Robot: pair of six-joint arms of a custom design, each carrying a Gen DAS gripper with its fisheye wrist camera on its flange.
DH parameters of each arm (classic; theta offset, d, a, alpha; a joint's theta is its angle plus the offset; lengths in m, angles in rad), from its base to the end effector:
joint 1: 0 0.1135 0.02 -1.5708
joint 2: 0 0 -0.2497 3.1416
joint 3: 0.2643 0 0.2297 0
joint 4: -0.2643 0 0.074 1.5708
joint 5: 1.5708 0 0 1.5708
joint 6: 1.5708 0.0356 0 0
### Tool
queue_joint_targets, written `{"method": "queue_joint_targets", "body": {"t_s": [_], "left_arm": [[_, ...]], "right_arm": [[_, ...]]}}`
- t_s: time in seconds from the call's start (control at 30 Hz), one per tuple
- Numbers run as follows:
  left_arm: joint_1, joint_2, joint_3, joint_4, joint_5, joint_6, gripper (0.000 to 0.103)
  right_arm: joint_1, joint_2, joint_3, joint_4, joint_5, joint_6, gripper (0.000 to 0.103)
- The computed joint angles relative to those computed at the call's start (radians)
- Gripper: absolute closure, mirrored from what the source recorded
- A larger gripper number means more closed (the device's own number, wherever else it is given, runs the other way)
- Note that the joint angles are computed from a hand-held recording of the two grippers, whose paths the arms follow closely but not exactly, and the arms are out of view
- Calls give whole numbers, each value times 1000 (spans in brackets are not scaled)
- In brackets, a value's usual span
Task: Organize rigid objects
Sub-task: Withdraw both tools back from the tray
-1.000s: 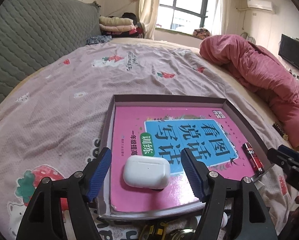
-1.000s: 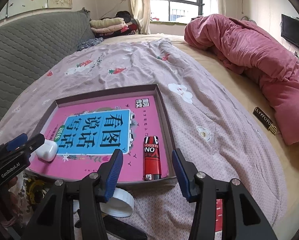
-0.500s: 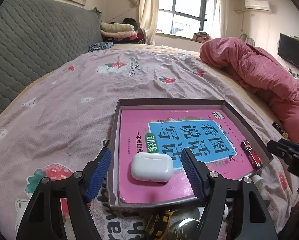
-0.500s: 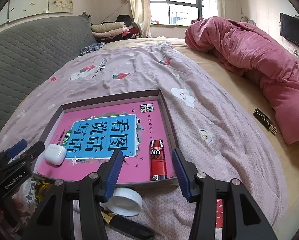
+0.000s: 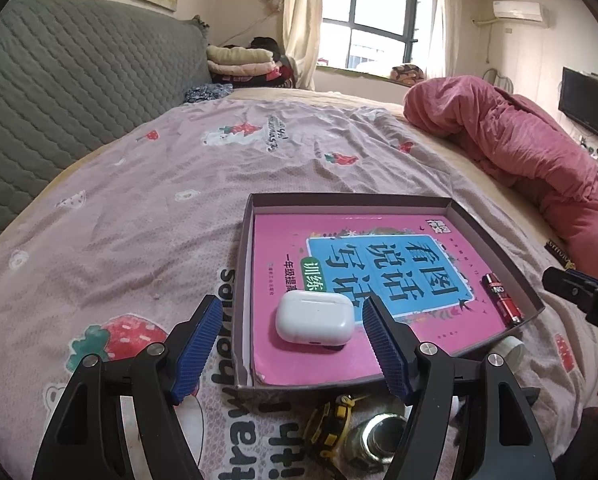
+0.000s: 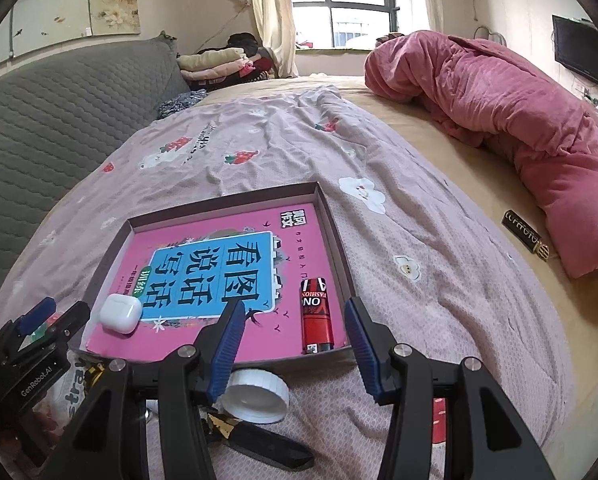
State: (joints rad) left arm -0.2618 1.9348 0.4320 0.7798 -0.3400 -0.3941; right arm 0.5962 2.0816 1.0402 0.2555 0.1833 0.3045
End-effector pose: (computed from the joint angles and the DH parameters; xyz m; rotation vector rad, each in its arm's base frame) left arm 0.2585 -0.0570 0.0585 -0.3209 2.2216 0.0384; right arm 0.3205 0.2096 0.0931 -0.2531 2.3379 0.2289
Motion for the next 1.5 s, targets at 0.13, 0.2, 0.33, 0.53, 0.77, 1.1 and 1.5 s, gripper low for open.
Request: {"method": "queue_joint_targets", "body": {"t_s": [0.13,0.2,0.33,0.53,0.77,1.1,1.5], "left_arm": [[-6,-44,-37,0,-8,-18,27],[-18,-67,-57,4,-22,-24,26],[-41,-104,-83,0,-46,-31,26],[-77,-154,-106,-26,-66,-47,25],[-113,-242,-147,-67,-98,-57,25],[-152,-371,-205,-133,-151,-85,25],[-230,-502,-224,-278,-211,-122,25]], "right_arm": [[6,-19,-11,1,-2,-7,52],[8,-32,-20,5,-2,-5,51],[9,-59,-40,11,9,4,51],[-1,-93,-61,6,3,9,51],[12,-143,-98,18,26,-20,51],[33,-212,-149,43,58,-34,51],[10,-277,-229,99,11,-53,51]]}}
